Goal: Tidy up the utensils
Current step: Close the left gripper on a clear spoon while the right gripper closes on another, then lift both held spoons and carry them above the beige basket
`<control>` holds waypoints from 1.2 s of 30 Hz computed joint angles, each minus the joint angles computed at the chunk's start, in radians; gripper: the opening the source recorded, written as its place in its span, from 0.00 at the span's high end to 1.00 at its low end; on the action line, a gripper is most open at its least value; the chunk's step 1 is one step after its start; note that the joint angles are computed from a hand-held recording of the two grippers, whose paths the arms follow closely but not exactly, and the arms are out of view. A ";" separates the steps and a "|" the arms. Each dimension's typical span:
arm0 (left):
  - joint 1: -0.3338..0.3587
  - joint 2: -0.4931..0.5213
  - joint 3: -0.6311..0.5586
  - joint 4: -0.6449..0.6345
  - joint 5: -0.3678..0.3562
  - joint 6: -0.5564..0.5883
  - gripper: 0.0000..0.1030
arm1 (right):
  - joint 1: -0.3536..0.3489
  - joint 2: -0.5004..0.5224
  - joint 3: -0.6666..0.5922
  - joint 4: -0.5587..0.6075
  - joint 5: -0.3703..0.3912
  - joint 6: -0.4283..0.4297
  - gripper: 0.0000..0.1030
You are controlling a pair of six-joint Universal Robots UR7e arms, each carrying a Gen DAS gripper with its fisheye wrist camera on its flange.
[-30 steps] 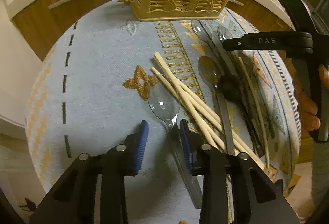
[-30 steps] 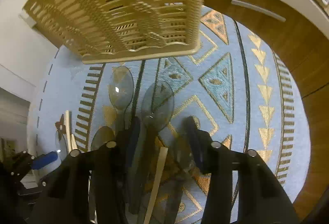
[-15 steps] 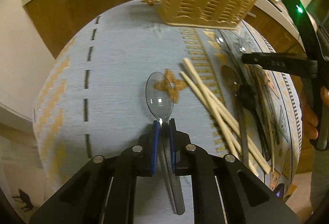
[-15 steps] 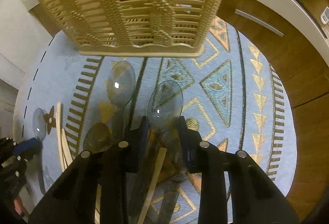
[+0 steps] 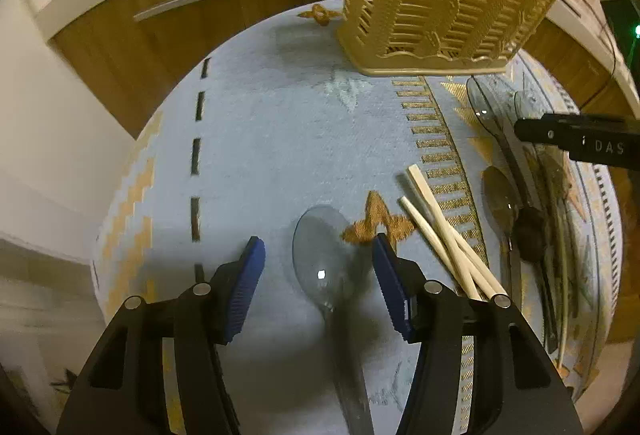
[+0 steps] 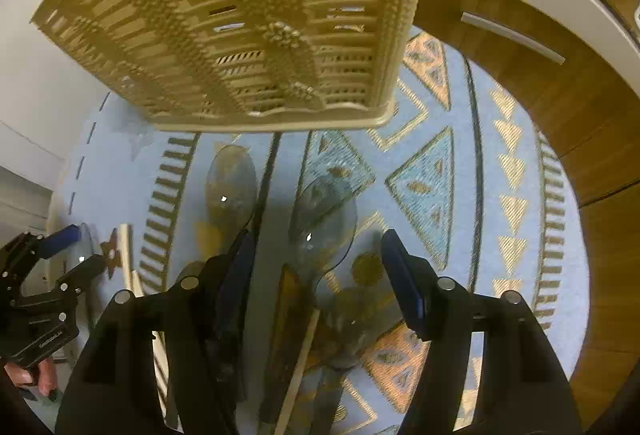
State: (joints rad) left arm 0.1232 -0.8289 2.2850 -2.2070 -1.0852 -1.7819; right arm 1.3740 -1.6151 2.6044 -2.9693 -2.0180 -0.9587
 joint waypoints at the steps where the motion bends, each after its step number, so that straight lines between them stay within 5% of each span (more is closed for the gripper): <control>1: 0.005 0.002 -0.009 0.015 0.002 0.008 0.50 | 0.011 0.012 -0.007 -0.002 -0.013 0.004 0.41; 9: 0.035 0.004 -0.050 0.090 0.014 0.038 0.70 | 0.083 0.109 -0.012 -0.105 -0.100 0.018 0.71; 13: 0.000 0.002 -0.050 0.107 0.072 -0.007 0.70 | 0.091 0.072 -0.014 -0.058 -0.070 0.029 0.71; 19: -0.142 -0.079 -0.052 0.222 0.250 -0.135 0.70 | 0.054 -0.229 0.015 0.106 0.178 -0.097 0.71; 25: -0.170 -0.136 -0.156 0.483 0.502 -0.228 0.70 | 0.036 -0.483 -0.015 0.258 0.465 -0.151 0.71; 30: -0.124 -0.132 -0.295 0.827 0.680 -0.395 0.70 | 0.063 -0.474 -0.022 0.073 0.661 -0.101 0.71; 36: -0.044 -0.067 -0.452 1.294 0.841 -0.775 0.70 | 0.108 -0.287 -0.054 -0.298 0.749 0.045 0.71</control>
